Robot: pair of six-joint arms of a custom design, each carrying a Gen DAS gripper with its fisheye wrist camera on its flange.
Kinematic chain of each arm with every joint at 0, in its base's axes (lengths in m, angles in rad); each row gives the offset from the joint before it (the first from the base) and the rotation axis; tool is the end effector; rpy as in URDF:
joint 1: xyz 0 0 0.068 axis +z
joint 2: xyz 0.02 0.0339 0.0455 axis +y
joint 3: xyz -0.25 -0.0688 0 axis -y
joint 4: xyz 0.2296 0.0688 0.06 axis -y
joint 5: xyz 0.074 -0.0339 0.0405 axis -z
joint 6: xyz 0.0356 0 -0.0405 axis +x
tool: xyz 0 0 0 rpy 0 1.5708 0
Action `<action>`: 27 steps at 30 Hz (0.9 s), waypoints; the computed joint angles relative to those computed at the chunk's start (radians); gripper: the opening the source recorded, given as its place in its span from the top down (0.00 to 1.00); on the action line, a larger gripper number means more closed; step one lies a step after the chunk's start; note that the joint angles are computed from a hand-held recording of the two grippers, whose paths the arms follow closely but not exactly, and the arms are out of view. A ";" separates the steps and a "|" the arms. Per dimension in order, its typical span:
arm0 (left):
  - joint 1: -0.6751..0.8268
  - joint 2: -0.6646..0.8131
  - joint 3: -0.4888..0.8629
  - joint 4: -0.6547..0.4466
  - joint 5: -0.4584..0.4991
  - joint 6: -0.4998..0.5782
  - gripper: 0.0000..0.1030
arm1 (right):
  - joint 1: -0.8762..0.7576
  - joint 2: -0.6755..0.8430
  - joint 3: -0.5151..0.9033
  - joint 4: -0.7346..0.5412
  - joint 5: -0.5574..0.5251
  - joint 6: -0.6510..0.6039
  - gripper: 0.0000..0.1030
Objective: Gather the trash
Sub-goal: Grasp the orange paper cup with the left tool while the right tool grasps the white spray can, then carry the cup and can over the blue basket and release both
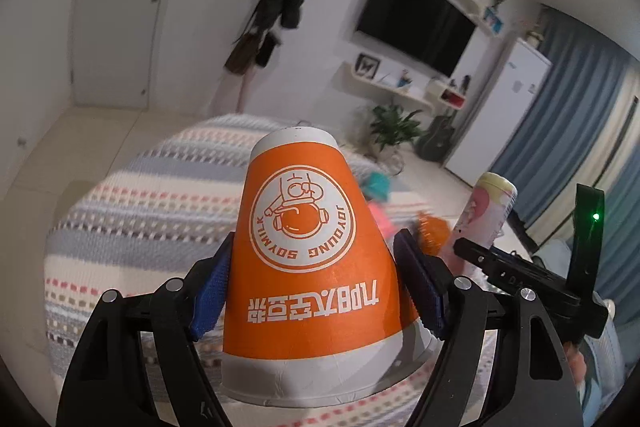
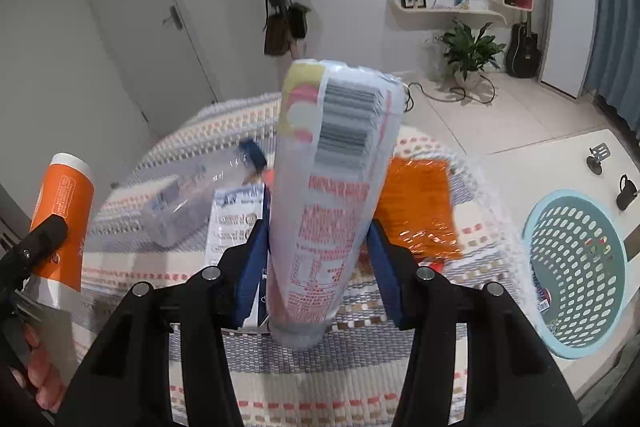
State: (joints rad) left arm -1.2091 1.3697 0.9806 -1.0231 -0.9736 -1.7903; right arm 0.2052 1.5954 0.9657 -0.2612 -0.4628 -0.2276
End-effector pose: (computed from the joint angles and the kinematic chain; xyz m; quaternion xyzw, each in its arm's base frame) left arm 0.1054 -0.1955 0.2340 -0.2879 0.8335 -0.0367 0.4701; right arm 0.3038 0.0795 0.1944 -0.2717 0.8798 0.2126 0.3270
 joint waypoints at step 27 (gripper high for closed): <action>0.218 0.783 0.961 0.414 0.229 0.909 0.27 | -0.629 0.290 0.450 -0.135 -0.239 -0.061 0.55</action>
State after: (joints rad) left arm -0.9914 2.1527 1.9412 -0.6093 -0.7450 -0.8812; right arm -0.4238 1.8851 1.4159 -0.3959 -0.7023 -0.2891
